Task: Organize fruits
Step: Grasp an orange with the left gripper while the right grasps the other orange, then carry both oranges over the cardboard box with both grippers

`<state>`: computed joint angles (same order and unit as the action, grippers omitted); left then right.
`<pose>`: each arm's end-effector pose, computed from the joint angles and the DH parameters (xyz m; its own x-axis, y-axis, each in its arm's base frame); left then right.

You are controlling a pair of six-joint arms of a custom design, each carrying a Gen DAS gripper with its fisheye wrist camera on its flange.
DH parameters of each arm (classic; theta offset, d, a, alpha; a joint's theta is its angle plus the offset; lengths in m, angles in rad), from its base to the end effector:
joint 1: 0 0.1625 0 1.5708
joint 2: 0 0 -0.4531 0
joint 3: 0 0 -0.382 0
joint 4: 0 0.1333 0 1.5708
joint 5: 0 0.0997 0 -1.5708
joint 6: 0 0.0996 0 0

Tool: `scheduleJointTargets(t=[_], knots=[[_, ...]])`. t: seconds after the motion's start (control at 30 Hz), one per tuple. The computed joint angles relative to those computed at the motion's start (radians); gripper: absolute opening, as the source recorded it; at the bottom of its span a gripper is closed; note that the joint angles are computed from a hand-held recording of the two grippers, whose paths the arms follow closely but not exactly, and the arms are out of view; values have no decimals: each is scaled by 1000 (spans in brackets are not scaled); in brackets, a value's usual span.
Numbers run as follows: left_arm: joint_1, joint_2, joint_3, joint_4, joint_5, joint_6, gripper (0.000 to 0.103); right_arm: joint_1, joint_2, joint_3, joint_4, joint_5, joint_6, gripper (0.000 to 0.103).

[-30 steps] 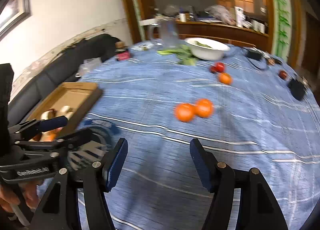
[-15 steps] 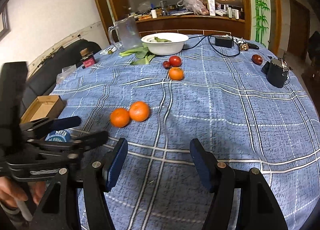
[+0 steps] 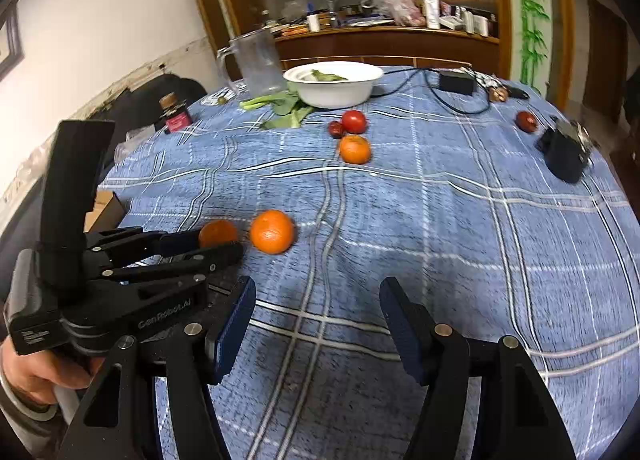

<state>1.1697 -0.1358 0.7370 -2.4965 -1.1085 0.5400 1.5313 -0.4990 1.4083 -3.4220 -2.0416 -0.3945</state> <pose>-0.1826 -0.8859 -0.0449 -0.5641 0.6361 -0.5265 0.7696 0.6361 -0.0561 0.0579 -0.7658 0.1063 -0.8177 0.1450 0.5571 -0.3153 0.6970 -0.6440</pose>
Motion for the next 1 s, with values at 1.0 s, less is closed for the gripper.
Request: scheduleJointTargets(t=[1.0], knots=[[6, -178, 280, -223, 48, -1, 31, 61, 69, -88, 4, -40, -54, 34]])
